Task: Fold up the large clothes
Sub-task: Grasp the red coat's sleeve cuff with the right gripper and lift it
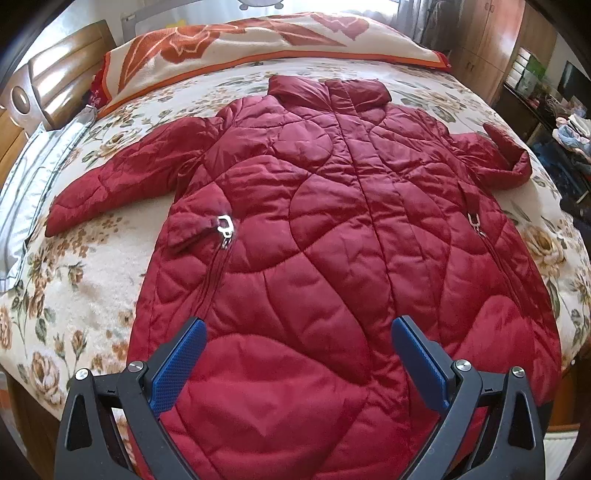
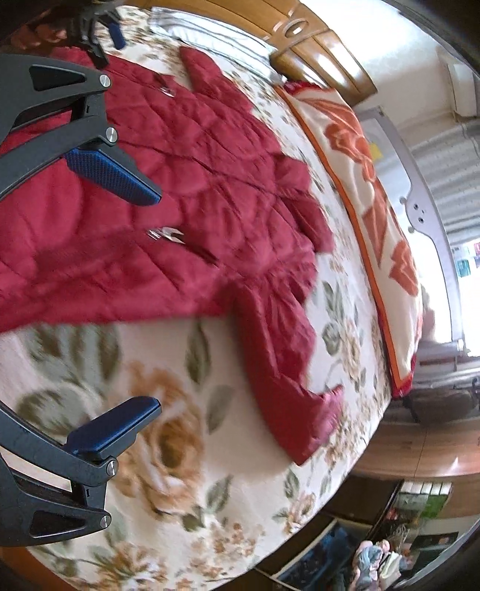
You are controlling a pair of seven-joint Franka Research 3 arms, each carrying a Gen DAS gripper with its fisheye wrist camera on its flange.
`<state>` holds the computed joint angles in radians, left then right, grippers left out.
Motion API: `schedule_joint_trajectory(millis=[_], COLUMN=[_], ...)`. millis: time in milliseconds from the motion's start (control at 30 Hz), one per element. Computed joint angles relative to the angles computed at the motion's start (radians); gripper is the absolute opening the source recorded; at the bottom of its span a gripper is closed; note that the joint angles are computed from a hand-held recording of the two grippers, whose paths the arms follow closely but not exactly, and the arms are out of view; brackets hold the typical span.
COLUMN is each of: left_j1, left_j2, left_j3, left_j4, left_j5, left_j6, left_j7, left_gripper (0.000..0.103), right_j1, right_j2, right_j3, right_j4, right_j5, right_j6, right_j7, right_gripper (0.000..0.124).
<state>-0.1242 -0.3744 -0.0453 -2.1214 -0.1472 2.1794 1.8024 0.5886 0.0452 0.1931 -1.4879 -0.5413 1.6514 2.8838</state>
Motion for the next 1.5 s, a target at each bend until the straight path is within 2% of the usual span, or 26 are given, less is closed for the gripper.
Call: schedule_joint_trajectory(millis=[167, 400, 633, 800, 933, 1033, 1100, 1133, 1200, 1300, 1367, 1500], left_j1=[0.001, 0.011, 0.014, 0.014, 0.015, 0.016, 0.016, 0.017, 0.018, 0.019, 0.02, 0.022], left_j2=[0.062, 0.148, 0.217, 0.264, 0.295, 0.317, 0.329, 0.334, 0.342, 0.352, 0.359, 0.363], left_j3=[-0.012, -0.035, -0.064, -0.08, -0.091, -0.097, -0.099, -0.1, -0.103, -0.105, -0.106, -0.109], left_j4=[0.049, 0.118, 0.164, 0.198, 0.218, 0.233, 0.242, 0.245, 0.25, 0.256, 0.26, 0.257], left_j5=[0.0, 0.004, 0.031, 0.047, 0.067, 0.082, 0.084, 0.087, 0.092, 0.089, 0.079, 0.081], left_j6=[0.002, 0.001, -0.006, -0.005, -0.002, -0.01, -0.015, -0.017, -0.015, -0.011, -0.008, 0.011], left_j7=[-0.012, -0.028, -0.048, -0.066, -0.081, -0.093, -0.095, -0.095, -0.094, -0.093, -0.092, -0.097], left_gripper=[0.101, 0.101, 0.101, 0.101, 0.101, 0.101, 0.101, 0.101, 0.101, 0.101, 0.101, 0.101], right_j1=[-0.044, -0.132, -0.194, -0.222, -0.226, -0.233, -0.236, -0.242, -0.248, -0.243, -0.244, -0.238], right_j2=[-0.007, -0.028, 0.026, 0.143, 0.272, 0.315, 0.316, 0.297, 0.26, 0.214, 0.193, 0.151], right_j3=[-0.031, -0.067, -0.107, -0.157, -0.209, -0.24, -0.253, -0.256, -0.256, -0.24, -0.227, -0.194], right_j4=[-0.012, -0.079, -0.049, 0.08, 0.22, 0.254, 0.243, 0.211, 0.156, 0.106, 0.089, 0.053], right_j5=[-0.013, 0.0, -0.027, -0.037, -0.034, -0.004, 0.009, 0.024, 0.038, 0.021, 0.027, 0.047], right_j6=[0.018, 0.094, 0.081, 0.003, -0.113, -0.156, -0.169, -0.151, -0.103, -0.045, 0.005, 0.158], right_j7=[-0.05, -0.069, -0.14, -0.238, -0.348, -0.391, -0.397, -0.385, -0.353, -0.331, -0.324, -0.32], right_gripper=[0.102, 0.102, 0.099, 0.097, 0.096, 0.085, 0.061, 0.054, 0.024, 0.015, 0.013, 0.012])
